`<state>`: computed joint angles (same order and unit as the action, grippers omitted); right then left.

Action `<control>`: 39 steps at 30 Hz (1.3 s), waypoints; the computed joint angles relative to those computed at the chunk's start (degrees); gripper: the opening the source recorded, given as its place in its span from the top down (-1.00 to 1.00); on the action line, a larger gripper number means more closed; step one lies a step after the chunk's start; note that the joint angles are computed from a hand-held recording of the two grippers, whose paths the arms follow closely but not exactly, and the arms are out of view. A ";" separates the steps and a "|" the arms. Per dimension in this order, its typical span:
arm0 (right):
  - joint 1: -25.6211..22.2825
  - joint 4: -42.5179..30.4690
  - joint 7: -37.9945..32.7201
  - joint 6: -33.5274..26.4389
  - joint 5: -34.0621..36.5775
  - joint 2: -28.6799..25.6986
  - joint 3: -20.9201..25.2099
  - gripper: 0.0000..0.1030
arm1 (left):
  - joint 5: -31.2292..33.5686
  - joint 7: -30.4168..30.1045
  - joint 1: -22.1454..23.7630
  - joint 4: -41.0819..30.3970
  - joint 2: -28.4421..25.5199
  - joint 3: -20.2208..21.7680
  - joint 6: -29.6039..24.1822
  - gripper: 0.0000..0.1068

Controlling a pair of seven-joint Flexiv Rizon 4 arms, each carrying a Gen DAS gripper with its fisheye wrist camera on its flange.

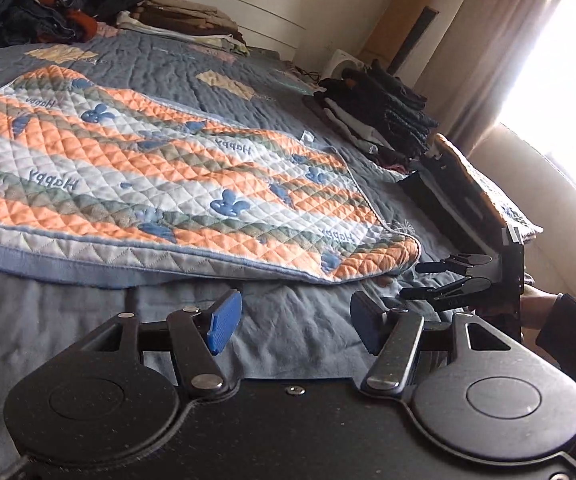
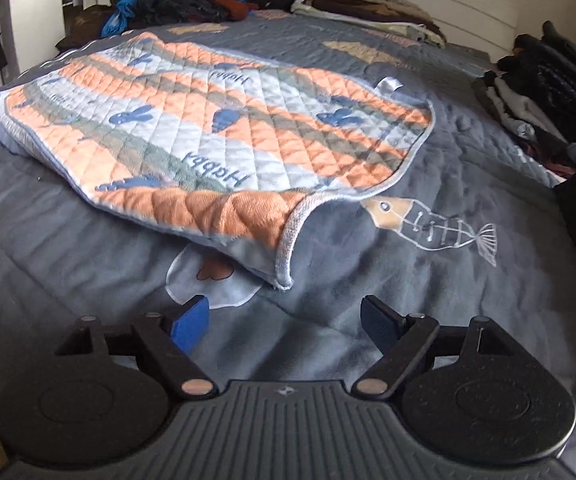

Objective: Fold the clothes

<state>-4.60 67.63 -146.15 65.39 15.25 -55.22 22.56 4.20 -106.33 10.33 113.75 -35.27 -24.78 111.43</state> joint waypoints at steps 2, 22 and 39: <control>-0.49 -3.03 -1.75 -3.21 -0.41 -1.99 1.08 -0.62 | -1.79 -0.27 -2.62 -0.14 0.45 2.76 0.11 -0.12; -6.15 -21.00 2.56 -39.59 20.18 -2.09 2.65 0.93 | -4.65 -1.55 -5.37 0.05 0.07 5.62 2.63 -0.12; 4.33 -28.00 21.03 -55.95 4.96 -1.15 -15.64 0.80 | -2.66 -2.66 -4.31 4.59 5.51 12.13 2.89 -0.17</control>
<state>-0.27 39.62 -125.12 9.43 20.21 -56.37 6.92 1.54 -108.99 6.02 118.34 -29.76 -12.65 114.32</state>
